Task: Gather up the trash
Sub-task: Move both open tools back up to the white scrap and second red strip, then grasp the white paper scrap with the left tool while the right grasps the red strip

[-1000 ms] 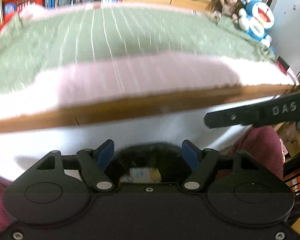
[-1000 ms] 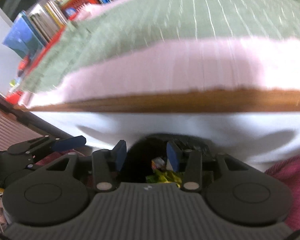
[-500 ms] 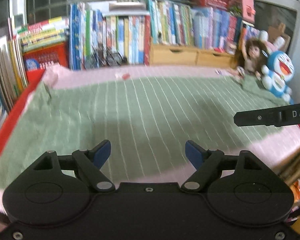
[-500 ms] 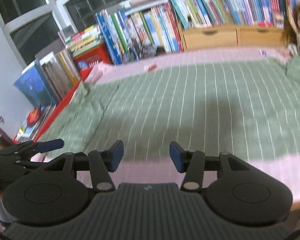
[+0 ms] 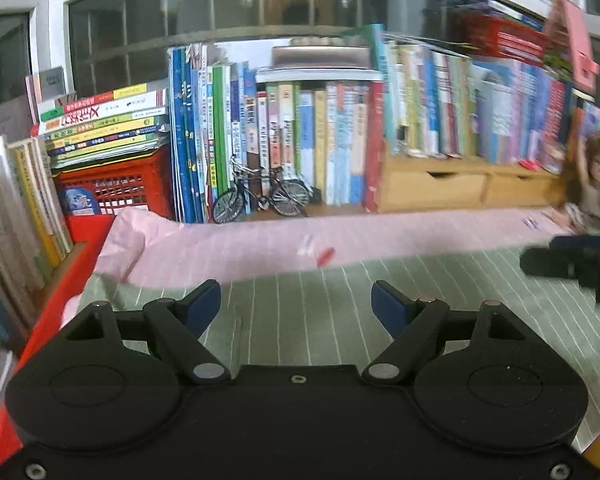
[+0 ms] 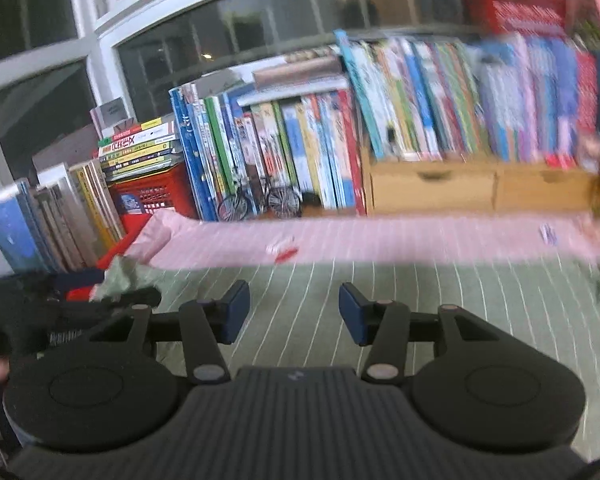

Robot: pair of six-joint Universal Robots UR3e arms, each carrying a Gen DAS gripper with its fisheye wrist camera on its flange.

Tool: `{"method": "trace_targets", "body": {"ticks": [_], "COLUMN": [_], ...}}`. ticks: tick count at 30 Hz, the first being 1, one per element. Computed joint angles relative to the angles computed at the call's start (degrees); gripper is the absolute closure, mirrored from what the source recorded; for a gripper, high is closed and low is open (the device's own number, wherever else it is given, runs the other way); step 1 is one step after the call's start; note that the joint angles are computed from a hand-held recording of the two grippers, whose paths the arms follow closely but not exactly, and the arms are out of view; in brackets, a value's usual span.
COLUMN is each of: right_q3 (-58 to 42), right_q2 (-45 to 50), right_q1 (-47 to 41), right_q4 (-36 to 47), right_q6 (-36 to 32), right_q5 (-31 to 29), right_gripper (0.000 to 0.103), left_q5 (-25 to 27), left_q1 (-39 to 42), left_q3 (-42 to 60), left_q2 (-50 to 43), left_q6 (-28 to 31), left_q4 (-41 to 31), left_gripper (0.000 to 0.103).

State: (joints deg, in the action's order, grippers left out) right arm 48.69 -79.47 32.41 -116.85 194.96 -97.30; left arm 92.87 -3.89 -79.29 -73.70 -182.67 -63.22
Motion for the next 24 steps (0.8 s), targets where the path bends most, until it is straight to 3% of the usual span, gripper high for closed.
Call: {"method": "trace_targets", "body": {"ticks": [5,12,18,24], "right_q3": [-3.6,-4.5,-16.6,-36.3], "right_q2": [9.5,19.0,30.0,42.2], "right_q1": [-2.8,-6.4,-7.3,-8.1], "right_q4": [-6.1,-12.8,-9.9,-2.2], "right_q6": [-7.3,-10.2,-14.9,-18.2], "right_q5": [3.7,13.1,16.8,18.7], "right_gripper": [0.038,0.039,0.039,0.039], "left_q5": [-9.2,-12.0,-11.4,-13.1], "left_q1": [7.2,8.4,7.2,6.9], "left_q3": [2.8,14.6,26.0,36.8], "left_q2": [-11.5,-31.3,-44.5,-53.4], "left_q6": [0.6,-3.0,-5.9,-4.7], "left_q4": [6.9,9.6,8.7,4.9], "left_gripper": [0.029,0.054,0.058,0.058]}}
